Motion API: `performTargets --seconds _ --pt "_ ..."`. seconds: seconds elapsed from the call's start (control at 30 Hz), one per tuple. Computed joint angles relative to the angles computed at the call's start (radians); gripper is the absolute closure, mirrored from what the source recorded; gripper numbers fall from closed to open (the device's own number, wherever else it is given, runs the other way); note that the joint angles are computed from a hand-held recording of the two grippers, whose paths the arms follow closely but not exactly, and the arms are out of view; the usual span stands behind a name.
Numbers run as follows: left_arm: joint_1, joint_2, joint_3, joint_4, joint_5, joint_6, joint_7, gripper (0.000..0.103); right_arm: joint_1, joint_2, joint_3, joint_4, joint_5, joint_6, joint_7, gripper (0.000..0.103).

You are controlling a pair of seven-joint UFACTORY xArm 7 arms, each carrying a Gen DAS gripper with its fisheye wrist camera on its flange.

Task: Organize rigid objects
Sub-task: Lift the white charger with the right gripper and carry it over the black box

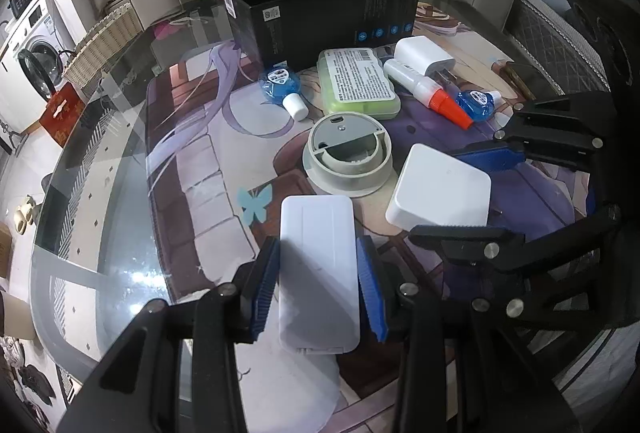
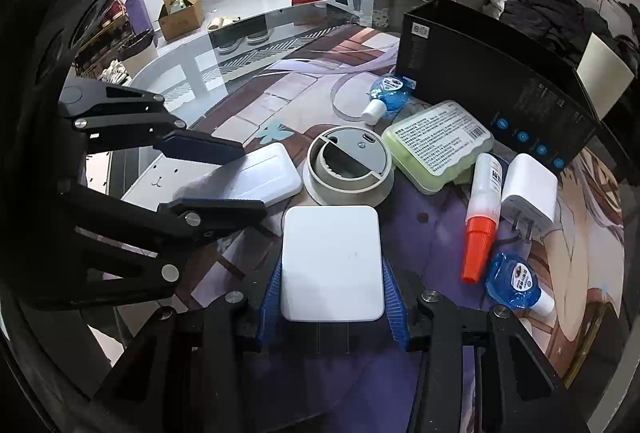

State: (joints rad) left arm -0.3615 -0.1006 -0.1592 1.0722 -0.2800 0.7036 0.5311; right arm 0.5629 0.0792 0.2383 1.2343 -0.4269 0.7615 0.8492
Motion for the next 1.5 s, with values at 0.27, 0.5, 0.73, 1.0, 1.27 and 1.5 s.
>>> performTargets --seconds 0.27,0.5,0.73,1.0,1.27,1.5 --pt "-0.007 -0.012 -0.001 -0.008 -0.017 -0.035 0.009 0.065 -0.009 -0.032 0.001 -0.024 -0.023 -0.015 0.034 0.058" --pt "-0.038 -0.069 0.016 -0.050 -0.124 -0.192 0.093 0.065 -0.022 -0.100 0.018 -0.067 -0.228 -0.043 0.216 0.058" --pt "-0.193 -0.162 0.112 -0.099 -0.491 -0.441 0.404 0.065 -0.089 -0.238 0.103 -0.133 -0.629 -0.009 0.598 0.058" --pt "-0.359 -0.207 0.218 -0.079 -0.861 -0.563 0.758 0.065 -0.131 -0.360 0.210 -0.179 -0.861 0.118 0.767 0.058" --pt "-0.300 -0.156 0.162 -0.004 -0.938 -0.565 0.794 0.065 -0.145 -0.379 0.246 -0.164 -0.889 0.164 0.758 0.058" --pt "-0.230 -0.026 0.082 0.144 -0.977 -0.582 0.809 0.065 -0.168 -0.356 0.223 -0.134 -0.919 0.141 0.785 0.058"
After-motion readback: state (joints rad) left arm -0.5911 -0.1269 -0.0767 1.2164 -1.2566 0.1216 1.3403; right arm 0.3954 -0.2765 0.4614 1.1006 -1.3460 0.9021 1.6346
